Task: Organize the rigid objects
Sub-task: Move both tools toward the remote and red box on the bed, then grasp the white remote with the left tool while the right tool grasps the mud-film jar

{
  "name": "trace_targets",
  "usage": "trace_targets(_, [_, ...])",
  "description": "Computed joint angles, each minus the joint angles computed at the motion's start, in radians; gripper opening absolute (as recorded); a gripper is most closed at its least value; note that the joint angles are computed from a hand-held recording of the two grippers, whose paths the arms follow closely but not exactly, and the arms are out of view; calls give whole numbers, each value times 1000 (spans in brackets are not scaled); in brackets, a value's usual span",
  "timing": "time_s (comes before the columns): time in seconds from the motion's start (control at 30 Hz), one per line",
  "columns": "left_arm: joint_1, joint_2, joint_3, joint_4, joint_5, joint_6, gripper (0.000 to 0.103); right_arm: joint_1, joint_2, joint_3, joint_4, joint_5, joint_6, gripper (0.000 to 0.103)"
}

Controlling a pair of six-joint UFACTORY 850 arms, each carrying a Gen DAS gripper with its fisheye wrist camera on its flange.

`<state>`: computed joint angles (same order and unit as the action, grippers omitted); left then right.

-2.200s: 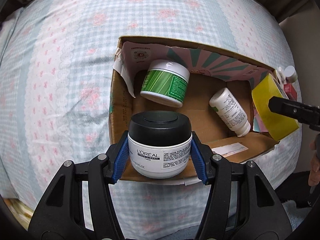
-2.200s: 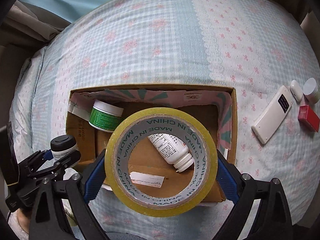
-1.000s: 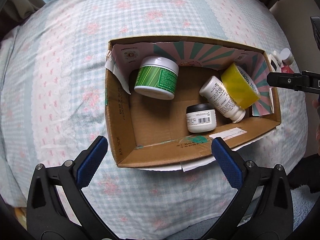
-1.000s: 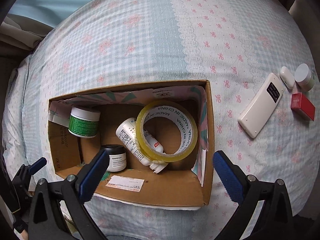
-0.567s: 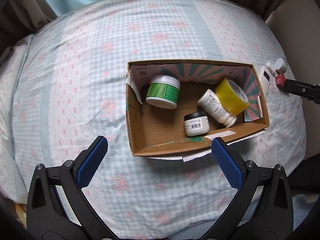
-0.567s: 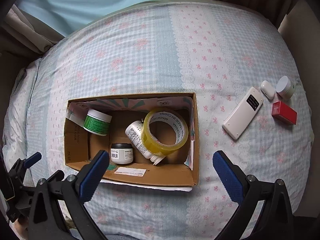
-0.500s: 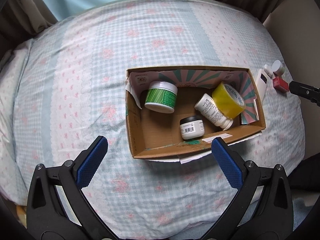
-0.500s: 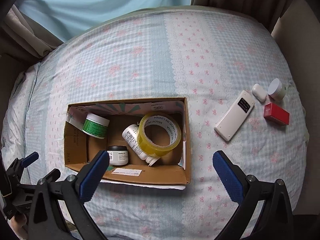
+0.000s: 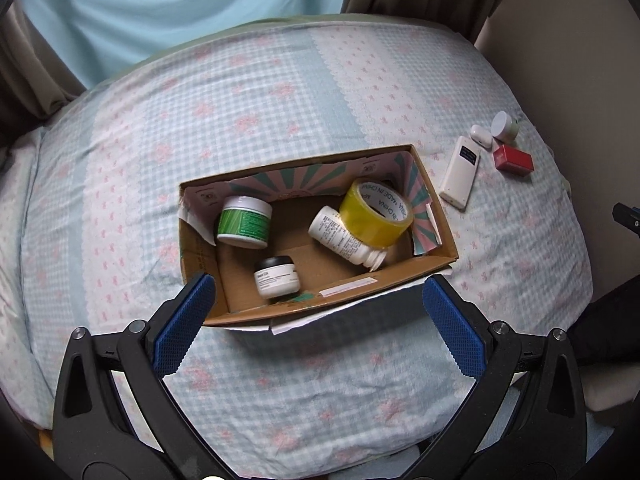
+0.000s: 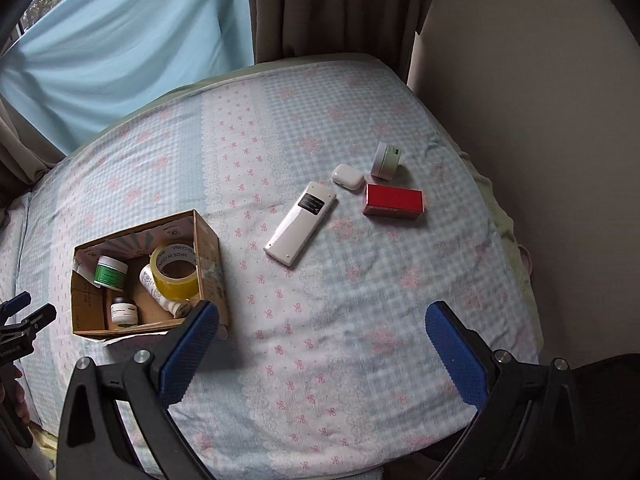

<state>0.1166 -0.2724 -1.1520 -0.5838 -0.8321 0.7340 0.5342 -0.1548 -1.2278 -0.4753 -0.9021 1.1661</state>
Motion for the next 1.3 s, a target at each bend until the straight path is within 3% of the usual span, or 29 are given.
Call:
trace_targets(0.3, [-141, 21, -52, 39, -18, -129, 103, -122, 112, 117, 50, 112, -87, 103])
trace_targets(0.53, [-267, -75, -184, 62, -69, -229, 103, -251, 73, 82, 160, 161, -254, 103])
trace_targets(0.93, [-441, -455, -606, 188, -278, -259, 103, -434, -155, -80, 341, 218, -486, 103])
trace_targets(1.3, [-551, -814, -1006, 292, -455, -246, 103, -524, -420, -297, 432, 190, -589, 103])
